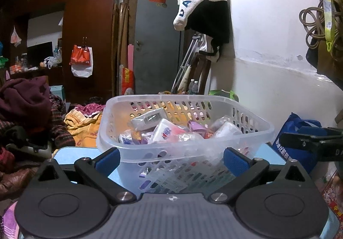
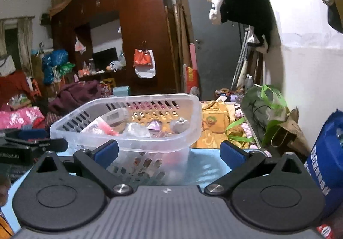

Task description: Organize objects

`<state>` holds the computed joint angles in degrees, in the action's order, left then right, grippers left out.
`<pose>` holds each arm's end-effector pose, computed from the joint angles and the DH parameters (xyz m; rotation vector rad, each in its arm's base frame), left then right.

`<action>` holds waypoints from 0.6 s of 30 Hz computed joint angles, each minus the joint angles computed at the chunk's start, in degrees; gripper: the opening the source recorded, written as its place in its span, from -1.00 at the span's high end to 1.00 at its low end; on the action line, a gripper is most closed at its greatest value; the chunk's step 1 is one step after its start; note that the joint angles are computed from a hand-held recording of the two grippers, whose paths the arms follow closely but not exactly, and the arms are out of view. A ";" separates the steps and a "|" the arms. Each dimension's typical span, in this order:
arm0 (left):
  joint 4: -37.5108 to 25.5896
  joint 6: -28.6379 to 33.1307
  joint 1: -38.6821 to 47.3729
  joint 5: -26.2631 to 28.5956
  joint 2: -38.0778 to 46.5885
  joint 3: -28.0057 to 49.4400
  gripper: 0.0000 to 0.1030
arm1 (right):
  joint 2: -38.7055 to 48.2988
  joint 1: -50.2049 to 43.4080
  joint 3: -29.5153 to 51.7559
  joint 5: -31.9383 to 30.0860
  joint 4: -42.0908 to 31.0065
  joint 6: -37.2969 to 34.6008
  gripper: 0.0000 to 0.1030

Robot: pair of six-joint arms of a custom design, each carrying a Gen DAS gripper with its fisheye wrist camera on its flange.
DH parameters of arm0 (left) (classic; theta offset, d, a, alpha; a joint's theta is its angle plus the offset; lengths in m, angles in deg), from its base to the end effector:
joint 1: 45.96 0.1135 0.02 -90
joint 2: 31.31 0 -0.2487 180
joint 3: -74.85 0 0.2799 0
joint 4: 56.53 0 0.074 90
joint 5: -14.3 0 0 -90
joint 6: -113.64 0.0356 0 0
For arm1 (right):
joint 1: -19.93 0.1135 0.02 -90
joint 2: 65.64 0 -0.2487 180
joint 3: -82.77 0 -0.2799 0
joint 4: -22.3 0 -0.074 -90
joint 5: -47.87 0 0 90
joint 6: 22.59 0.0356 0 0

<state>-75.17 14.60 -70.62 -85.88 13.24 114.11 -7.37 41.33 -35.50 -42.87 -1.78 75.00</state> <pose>0.2036 -0.0865 0.2179 0.1557 1.9811 -0.2048 0.2523 0.0994 0.3033 -0.2427 1.9313 0.3494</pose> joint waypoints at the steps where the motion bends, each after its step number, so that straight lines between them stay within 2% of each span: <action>1: -0.08 -0.15 -0.01 0.11 0.11 0.00 -1.00 | -0.19 -0.04 -0.16 0.29 0.10 -0.03 -1.00; 18: 0.80 -0.88 -1.70 -1.50 0.60 -0.23 -1.00 | -0.64 3.90 -1.44 6.37 2.30 -5.55 -1.00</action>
<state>-74.37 13.72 -72.33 -87.38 13.83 113.88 -8.01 45.23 -36.94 -36.49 0.52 69.45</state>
